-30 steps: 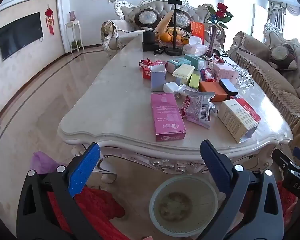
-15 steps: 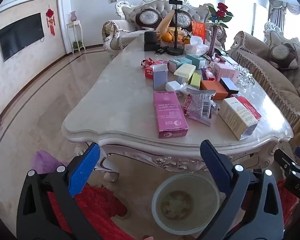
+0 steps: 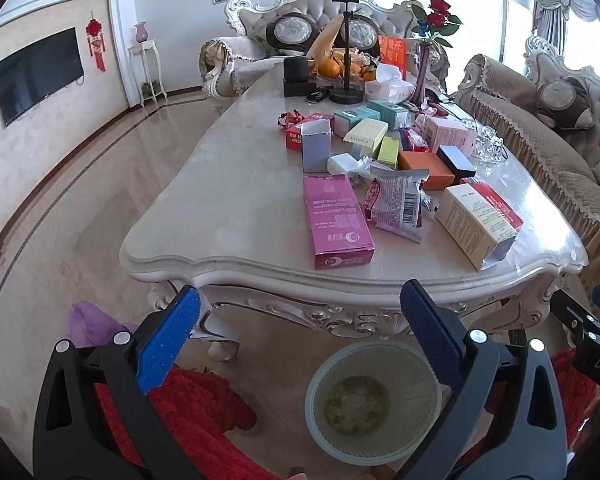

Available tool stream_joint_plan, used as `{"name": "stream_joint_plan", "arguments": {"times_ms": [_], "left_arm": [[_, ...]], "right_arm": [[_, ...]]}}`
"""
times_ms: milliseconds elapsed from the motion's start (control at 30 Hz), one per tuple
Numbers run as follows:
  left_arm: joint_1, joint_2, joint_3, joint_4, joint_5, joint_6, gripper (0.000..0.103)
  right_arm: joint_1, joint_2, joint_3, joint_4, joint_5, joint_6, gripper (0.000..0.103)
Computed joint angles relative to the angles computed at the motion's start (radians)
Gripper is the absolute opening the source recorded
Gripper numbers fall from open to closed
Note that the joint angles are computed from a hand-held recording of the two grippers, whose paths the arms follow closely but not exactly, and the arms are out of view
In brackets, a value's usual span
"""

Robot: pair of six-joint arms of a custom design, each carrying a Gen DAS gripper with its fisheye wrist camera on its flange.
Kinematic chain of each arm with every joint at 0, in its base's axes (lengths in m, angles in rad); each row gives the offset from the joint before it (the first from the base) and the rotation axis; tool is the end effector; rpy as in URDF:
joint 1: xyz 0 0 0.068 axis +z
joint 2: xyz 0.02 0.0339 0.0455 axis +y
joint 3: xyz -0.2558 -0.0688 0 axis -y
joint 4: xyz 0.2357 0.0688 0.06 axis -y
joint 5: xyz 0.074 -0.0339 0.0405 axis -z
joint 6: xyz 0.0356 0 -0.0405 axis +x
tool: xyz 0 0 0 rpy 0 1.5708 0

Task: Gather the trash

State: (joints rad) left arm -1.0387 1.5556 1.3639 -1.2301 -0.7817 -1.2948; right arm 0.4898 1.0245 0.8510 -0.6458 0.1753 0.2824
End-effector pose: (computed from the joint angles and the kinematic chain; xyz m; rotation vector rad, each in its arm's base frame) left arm 0.1605 -0.2231 0.2851 -0.3731 2.3299 0.2202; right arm 0.1830 0.0905 0.2708 -0.1642 2.3740 0.1597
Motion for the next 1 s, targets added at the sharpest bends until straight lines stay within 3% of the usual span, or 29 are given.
{"name": "stream_joint_plan", "arguments": {"times_ms": [1000], "left_arm": [[-0.023,-0.010,-0.006,-0.024,0.005,-0.034,0.097]], "right_arm": [[0.012,0.001,0.007,-0.017,0.002,-0.008,0.096]]}}
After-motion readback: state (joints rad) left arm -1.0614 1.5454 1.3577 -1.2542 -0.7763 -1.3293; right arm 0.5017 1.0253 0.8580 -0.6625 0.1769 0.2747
